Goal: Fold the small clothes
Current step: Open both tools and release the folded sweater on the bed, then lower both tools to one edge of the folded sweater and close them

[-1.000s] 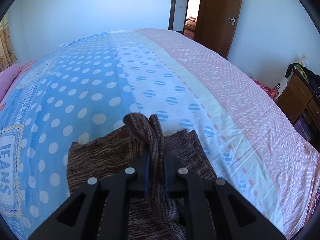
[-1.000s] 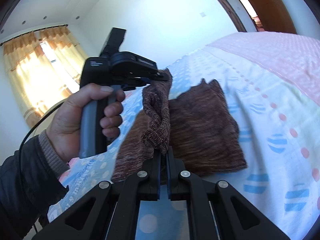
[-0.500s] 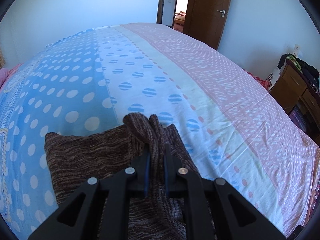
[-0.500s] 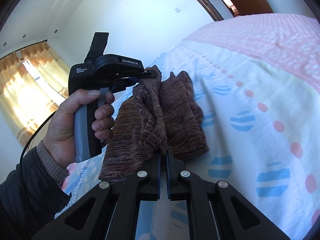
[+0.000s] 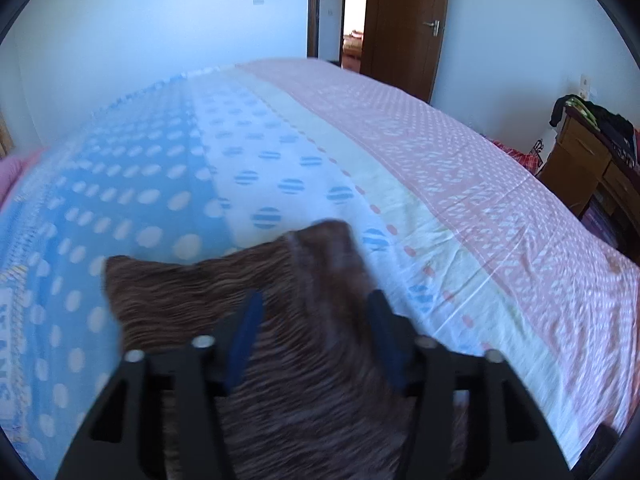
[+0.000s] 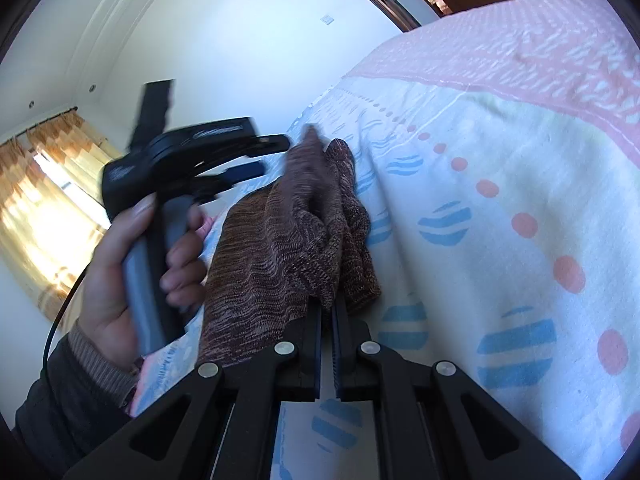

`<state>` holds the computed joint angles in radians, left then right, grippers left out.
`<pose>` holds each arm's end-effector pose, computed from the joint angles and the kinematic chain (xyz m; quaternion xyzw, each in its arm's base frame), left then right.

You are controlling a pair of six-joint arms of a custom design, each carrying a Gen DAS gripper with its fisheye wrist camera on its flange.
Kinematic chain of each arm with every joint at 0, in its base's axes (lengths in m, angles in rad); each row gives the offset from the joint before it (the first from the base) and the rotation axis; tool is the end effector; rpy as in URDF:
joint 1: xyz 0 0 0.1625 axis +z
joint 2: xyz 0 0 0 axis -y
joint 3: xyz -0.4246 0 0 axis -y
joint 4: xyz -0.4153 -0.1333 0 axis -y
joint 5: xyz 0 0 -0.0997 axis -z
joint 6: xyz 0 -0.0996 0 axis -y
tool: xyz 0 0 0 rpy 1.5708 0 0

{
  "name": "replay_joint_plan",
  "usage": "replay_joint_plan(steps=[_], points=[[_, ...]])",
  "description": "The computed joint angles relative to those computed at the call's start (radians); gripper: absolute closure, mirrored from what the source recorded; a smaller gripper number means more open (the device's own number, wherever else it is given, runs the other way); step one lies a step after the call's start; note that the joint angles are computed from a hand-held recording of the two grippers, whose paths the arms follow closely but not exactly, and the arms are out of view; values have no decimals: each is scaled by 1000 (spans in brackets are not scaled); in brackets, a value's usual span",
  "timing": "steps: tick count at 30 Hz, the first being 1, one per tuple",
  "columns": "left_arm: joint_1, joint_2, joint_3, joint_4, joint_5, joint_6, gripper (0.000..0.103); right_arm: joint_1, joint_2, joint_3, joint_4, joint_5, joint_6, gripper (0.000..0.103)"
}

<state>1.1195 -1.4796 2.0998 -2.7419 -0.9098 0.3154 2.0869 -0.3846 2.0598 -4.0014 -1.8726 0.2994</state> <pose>-0.0443 -0.5372 0.3292 0.2586 0.8772 -0.2779 0.2941 0.3311 -0.3733 -0.0921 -0.0443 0.9196 -0.3901 0.0163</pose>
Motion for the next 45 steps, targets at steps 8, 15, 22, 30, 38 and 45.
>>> replay_joint_plan(steps=[8,15,22,30,38,45], points=[[55,-166,205,-211,177,191,27,5,1,3,-9,21,6,99],[124,-223,261,-289,29,148,16,177,3,-67,-19,-334,-115,69],[149,-246,258,-271,-18,125,8,142,-57,-215,383,-136,-212,59],[174,-345,291,-182,-35,15,2,173,-23,-338,672,-398,-257,64],[234,-340,249,-107,-114,-53,2,193,147,-739,942,-351,-497,65],[290,-340,222,-77,-199,-121,1,162,385,-1121,1162,-481,-600,65]])
